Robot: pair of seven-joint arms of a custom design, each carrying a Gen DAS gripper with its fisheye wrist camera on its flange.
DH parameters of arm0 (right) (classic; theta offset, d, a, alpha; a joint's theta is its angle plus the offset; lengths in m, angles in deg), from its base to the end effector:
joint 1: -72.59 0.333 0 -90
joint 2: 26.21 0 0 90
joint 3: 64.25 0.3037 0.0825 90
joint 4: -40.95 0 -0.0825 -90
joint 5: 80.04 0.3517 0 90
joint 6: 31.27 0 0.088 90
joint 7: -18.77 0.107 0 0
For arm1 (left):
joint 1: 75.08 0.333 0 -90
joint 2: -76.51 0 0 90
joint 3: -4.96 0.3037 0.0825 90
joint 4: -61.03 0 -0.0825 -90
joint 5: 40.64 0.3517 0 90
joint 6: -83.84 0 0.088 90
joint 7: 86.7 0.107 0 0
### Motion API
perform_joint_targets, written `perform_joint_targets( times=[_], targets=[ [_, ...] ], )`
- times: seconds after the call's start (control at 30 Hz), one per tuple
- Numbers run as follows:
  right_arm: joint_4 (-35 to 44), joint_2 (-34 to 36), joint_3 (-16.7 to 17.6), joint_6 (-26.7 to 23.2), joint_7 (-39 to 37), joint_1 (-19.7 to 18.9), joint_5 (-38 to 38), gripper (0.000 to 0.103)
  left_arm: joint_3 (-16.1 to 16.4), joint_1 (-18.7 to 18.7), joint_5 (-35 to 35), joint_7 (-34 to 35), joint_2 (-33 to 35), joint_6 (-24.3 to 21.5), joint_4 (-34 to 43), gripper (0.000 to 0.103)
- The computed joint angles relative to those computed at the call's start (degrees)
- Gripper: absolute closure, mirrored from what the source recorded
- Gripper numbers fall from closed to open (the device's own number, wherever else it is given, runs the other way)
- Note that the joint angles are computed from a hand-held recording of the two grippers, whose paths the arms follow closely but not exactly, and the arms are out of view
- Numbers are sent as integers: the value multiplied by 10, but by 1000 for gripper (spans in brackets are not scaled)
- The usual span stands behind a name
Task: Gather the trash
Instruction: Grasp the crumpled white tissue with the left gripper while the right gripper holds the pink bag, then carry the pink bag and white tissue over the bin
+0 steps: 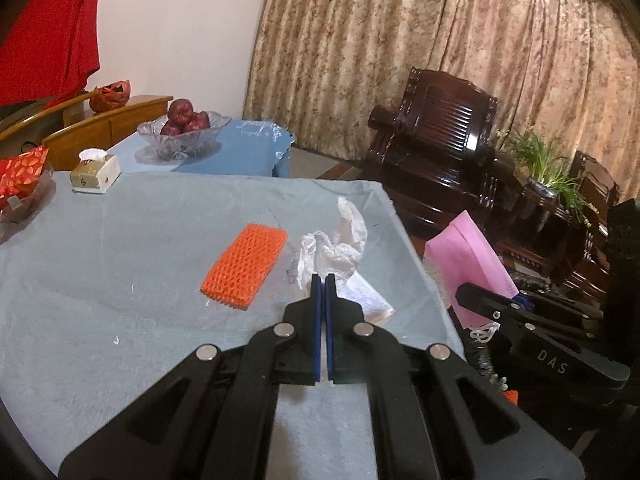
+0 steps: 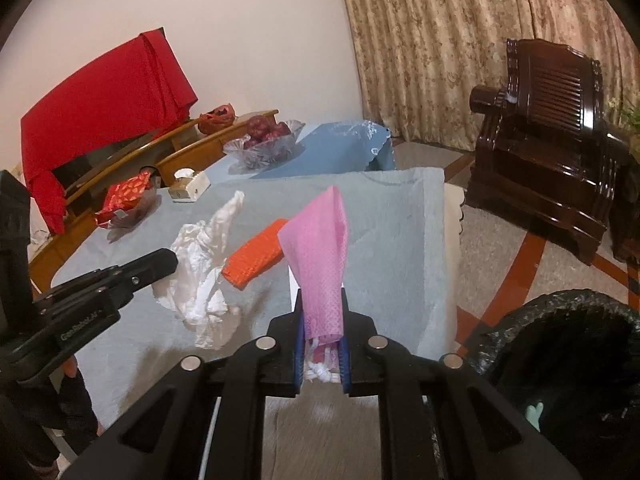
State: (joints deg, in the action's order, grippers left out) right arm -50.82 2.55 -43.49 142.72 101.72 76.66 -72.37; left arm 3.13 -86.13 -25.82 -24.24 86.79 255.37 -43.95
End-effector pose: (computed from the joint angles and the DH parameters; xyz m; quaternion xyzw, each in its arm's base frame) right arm 0.6579 0.2343 0.4739 -0.7109 0.5246 -0.1860 0.4299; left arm 0.6060 -0.1557 0.5534 -0.6300 0.6153 -0.3936 0.2639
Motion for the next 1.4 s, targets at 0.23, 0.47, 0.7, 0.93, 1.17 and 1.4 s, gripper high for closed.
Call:
perform_joint_targets(
  times=[0.23, 0.47, 0.7, 0.93, 1.17, 1.4],
  targets=[
    [-64, -51, 23, 32, -12, -30, 18, 90, -9, -8, 11, -7, -21, 13, -13, 102],
    [-139, -109, 43, 66, -12, -69, 36, 90, -40, -9, -24, 34, -26, 22, -13, 102],
    [-208, -163, 32, 95, 12, -90, 40, 90, -75, -17, -102, 121, -11, 26, 8, 102],
    [-277, -212, -6, 117, 50, -95, 28, 90, -97, -42, -161, 197, 21, 20, 47, 102],
    [-324, -246, -107, 128, 119, -44, -30, 90, -111, -68, -198, 251, 71, 0, 106, 102],
    [-354, -260, -300, 132, 298, 85, -219, 90, -106, -101, -205, 273, 120, -24, 163, 102]
  ],
)
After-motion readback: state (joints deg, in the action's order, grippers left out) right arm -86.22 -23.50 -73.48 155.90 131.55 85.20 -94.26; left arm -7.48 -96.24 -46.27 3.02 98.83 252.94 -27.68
